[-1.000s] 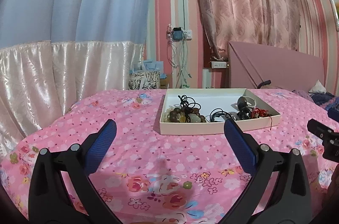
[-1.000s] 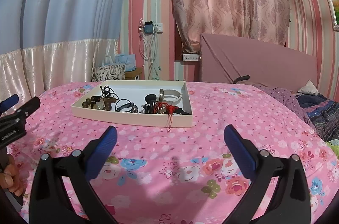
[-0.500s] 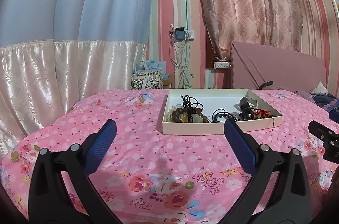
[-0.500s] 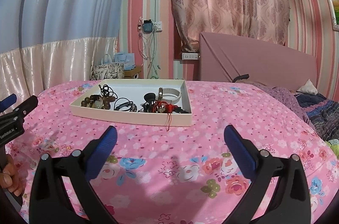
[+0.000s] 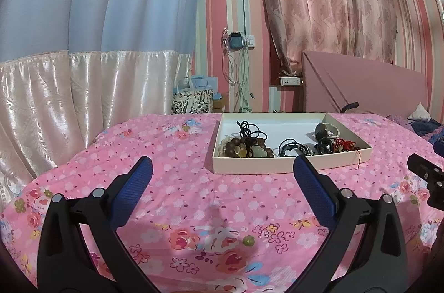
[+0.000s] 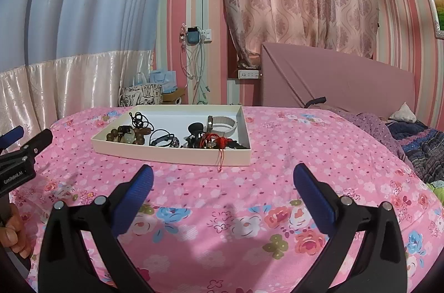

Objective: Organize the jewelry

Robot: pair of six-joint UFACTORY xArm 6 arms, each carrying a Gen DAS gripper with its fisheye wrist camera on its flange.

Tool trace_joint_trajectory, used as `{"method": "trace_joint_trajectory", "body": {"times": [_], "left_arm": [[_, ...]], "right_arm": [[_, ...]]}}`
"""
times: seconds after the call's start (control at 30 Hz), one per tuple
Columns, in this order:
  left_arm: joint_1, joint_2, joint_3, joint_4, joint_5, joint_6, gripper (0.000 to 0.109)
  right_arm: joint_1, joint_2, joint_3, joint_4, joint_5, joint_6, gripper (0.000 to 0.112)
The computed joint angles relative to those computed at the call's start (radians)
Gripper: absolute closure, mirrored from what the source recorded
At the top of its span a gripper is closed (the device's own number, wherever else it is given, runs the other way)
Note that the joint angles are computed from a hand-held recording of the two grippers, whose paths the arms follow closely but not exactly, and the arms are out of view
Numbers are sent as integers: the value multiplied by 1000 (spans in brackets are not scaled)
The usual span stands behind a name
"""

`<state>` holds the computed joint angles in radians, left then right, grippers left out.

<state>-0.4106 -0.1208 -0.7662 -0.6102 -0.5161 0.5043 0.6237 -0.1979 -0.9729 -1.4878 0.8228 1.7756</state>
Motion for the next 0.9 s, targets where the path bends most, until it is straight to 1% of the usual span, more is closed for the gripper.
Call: {"method": "trace_joint_trajectory", "body": {"times": [0.33,0.77,0.9], "left_arm": [[-6,-6,6,-10,-3,3,8],[-20,-9,-4,-60,8,57,8],[-18,-5,-8,-59,13,58,8]], "right_arm": [[4,-4,4,-11,7,7,12],[5,-10,8,-5,8,1,12],[6,-7,5,1,15,-1,12]]}}
